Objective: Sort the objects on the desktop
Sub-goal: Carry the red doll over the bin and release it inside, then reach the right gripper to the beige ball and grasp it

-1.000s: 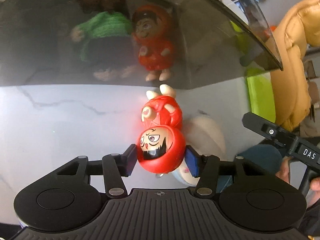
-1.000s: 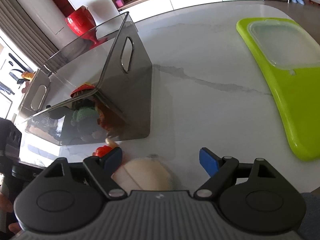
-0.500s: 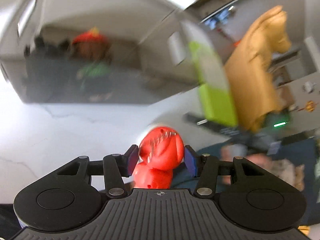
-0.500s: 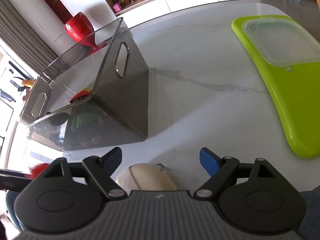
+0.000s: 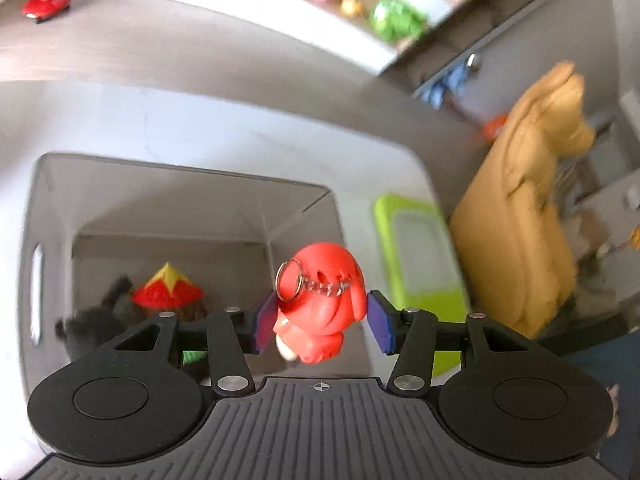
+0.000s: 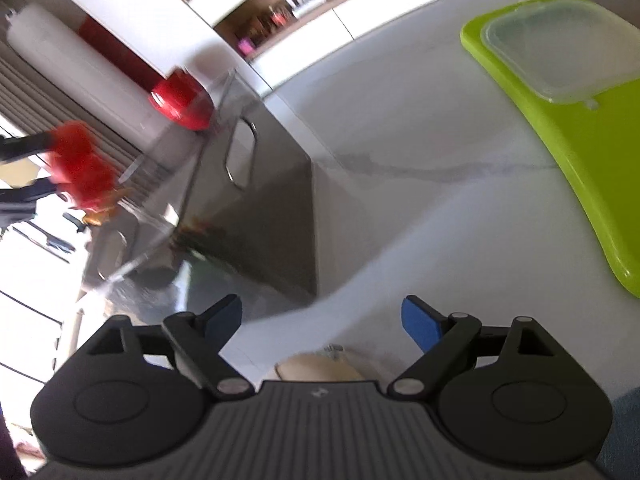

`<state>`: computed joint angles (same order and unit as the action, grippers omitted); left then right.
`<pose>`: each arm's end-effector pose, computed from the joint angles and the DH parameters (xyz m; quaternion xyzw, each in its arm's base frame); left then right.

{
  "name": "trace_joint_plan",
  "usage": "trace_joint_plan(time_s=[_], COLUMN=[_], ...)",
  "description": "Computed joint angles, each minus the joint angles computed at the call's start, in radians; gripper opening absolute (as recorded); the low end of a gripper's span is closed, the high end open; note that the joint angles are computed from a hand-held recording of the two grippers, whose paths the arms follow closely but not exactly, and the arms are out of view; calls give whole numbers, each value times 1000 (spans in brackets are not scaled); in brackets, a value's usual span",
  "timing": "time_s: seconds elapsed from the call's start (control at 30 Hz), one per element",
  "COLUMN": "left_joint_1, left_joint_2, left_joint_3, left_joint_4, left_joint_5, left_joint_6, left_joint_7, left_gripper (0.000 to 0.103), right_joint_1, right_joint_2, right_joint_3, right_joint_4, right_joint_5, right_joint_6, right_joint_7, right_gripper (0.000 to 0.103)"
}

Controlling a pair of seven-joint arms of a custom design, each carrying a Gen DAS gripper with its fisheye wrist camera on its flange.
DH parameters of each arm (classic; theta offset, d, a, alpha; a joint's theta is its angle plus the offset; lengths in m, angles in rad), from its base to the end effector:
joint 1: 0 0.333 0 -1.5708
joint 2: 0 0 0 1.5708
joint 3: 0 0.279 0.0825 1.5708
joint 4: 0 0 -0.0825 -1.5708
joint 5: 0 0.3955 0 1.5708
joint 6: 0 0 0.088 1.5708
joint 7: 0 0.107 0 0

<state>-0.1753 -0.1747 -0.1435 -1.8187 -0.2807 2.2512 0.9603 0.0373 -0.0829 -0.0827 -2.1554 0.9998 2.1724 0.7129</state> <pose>0.5342 -0.1911 0.6376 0.7888 -0.5257 0.3180 0.0186 0.5532 0.0068 0.4179 -0.7200 0.5574 0.0943 0.4025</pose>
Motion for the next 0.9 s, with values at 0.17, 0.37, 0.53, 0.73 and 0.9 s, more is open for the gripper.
trace_joint_plan(time_s=[0.17, 0.37, 0.53, 0.73, 0.9], left_joint_1=[20, 42, 38, -25, -174], left_joint_2=[268, 424, 322, -40, -249], left_joint_3=[-18, -56, -68, -46, 21], left_joint_4=[250, 394, 280, -98, -377], left_joint_5=[2, 38, 79, -159, -393], left_joint_6=[-262, -367, -268, 32, 208], left_joint_7=[23, 21, 32, 243, 387], left_gripper=[51, 49, 49, 67, 96], right_joint_1=[-6, -18, -10, 41, 48], right_joint_2=[15, 32, 23, -61, -101], right_joint_3=[-10, -7, 10, 32, 13], right_joint_4=[-3, 11, -3, -102, -116], right_joint_5=[134, 152, 107, 42, -65], right_joint_6=[7, -25, 23, 178, 114], right_joint_7=[-109, -136, -148, -279, -117], right_gripper=[91, 92, 95, 98, 98])
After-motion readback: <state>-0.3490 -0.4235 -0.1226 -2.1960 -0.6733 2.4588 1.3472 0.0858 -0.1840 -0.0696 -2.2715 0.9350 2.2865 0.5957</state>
